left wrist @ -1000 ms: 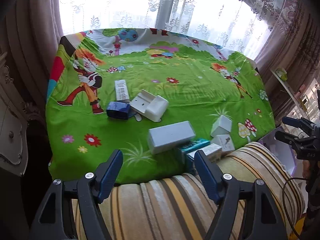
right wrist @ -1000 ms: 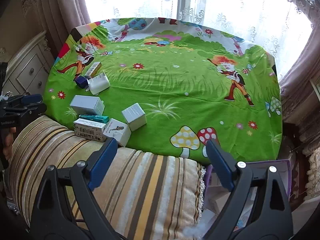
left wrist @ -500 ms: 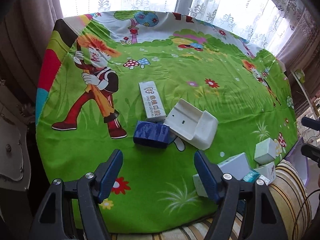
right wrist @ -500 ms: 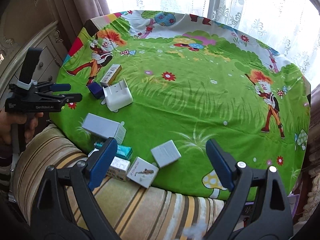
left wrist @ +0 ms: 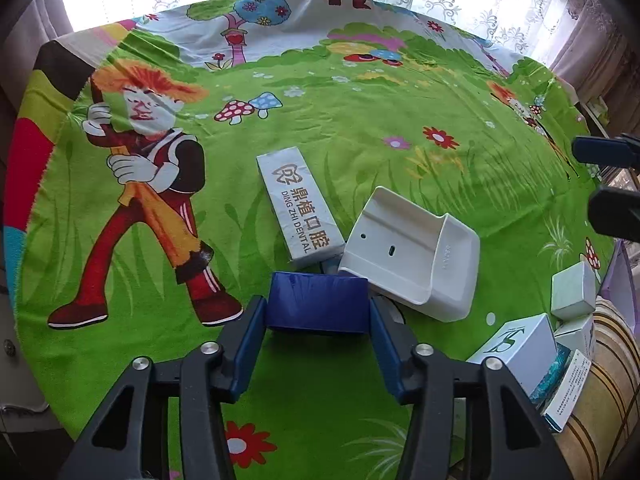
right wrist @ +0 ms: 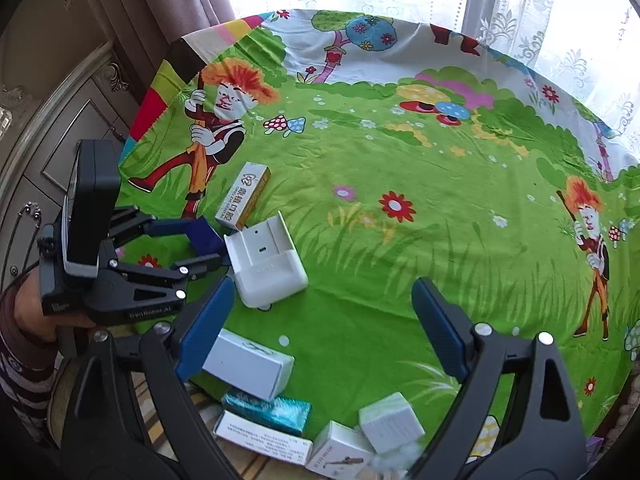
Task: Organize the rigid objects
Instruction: 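Grasp the navy blue box with the left gripper, then grasp the white DING ZHI DENTAL box with the right gripper while the left holds the blue box, then carry the blue and dental boxes into the purple-rimmed box and open both grippers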
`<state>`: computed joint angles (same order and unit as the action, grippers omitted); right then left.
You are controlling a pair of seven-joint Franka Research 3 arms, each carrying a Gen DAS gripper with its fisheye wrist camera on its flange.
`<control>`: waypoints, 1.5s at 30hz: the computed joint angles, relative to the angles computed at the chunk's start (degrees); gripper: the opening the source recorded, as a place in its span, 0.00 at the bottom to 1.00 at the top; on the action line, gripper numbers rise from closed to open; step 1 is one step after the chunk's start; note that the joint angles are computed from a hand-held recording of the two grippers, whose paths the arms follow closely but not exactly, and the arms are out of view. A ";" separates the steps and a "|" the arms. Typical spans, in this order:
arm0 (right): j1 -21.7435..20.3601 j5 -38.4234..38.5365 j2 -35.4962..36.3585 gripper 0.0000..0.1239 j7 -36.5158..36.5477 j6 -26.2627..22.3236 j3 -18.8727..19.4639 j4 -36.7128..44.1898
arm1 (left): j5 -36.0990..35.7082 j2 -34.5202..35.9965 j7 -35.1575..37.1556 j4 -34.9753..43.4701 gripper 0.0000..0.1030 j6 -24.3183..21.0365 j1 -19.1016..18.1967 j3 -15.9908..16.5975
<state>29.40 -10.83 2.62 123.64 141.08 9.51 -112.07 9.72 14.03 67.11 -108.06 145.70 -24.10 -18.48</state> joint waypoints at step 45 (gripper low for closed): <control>12.49 -6.58 18.67 0.28 3.87 -3.81 -7.43 21.35 | -8.74 -18.38 -15.14 -21.37 0.50 13.84 -0.33 0.69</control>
